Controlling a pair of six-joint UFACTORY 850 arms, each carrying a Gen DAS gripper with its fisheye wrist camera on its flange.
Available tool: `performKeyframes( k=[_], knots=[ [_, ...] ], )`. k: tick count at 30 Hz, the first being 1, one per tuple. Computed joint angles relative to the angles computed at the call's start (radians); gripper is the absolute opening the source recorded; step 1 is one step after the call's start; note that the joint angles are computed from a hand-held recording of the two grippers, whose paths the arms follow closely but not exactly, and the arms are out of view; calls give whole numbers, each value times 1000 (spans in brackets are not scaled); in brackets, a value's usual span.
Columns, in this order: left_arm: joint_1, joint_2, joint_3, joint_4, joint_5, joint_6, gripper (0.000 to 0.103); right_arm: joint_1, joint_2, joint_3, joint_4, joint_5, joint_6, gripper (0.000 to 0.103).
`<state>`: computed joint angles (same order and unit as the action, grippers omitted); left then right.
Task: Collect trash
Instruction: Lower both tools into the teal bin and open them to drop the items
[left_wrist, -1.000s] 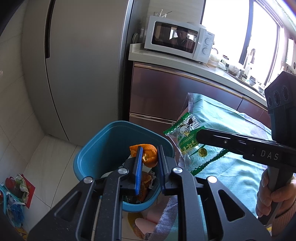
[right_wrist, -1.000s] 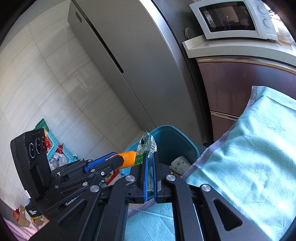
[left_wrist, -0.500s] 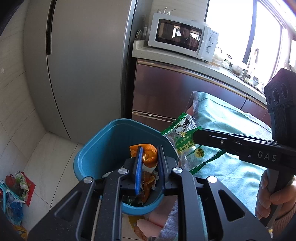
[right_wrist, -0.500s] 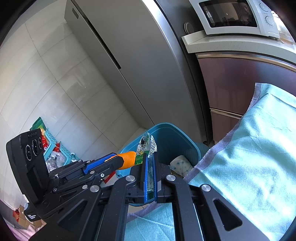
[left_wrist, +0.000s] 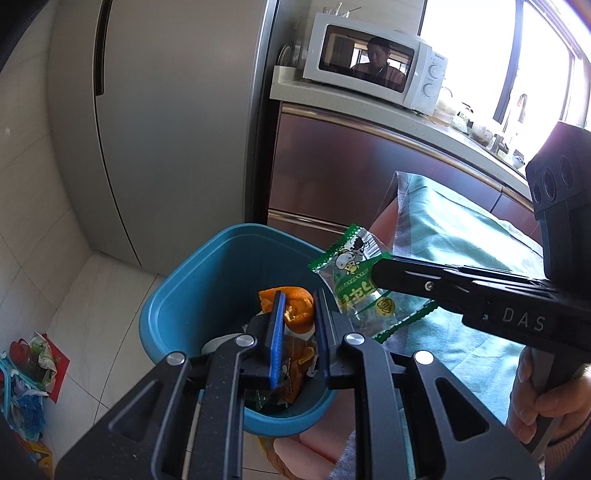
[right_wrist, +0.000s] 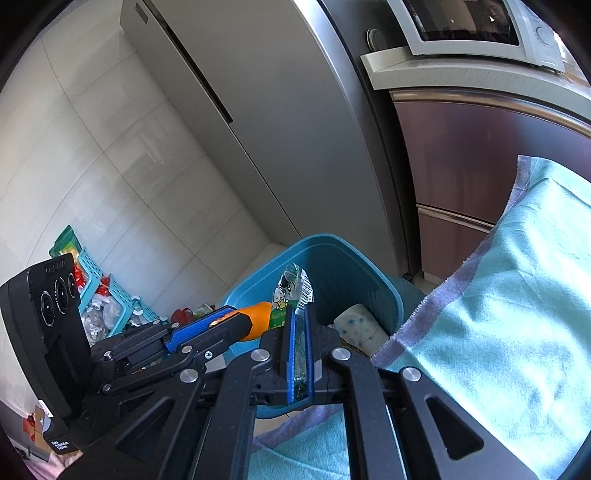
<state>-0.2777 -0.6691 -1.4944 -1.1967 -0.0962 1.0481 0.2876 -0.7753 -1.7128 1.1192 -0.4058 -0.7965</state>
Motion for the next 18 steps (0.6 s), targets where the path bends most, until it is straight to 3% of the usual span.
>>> performKeyframes(
  k=[5,18],
  knots=[
    [-1,-25,-27,180,-10,-189,16,9,-28,-40,-98,-13,94,4],
    [1,-82,-87,417,-37,-444,16,26,-79,-111,-246,-27,243,6]
  ],
)
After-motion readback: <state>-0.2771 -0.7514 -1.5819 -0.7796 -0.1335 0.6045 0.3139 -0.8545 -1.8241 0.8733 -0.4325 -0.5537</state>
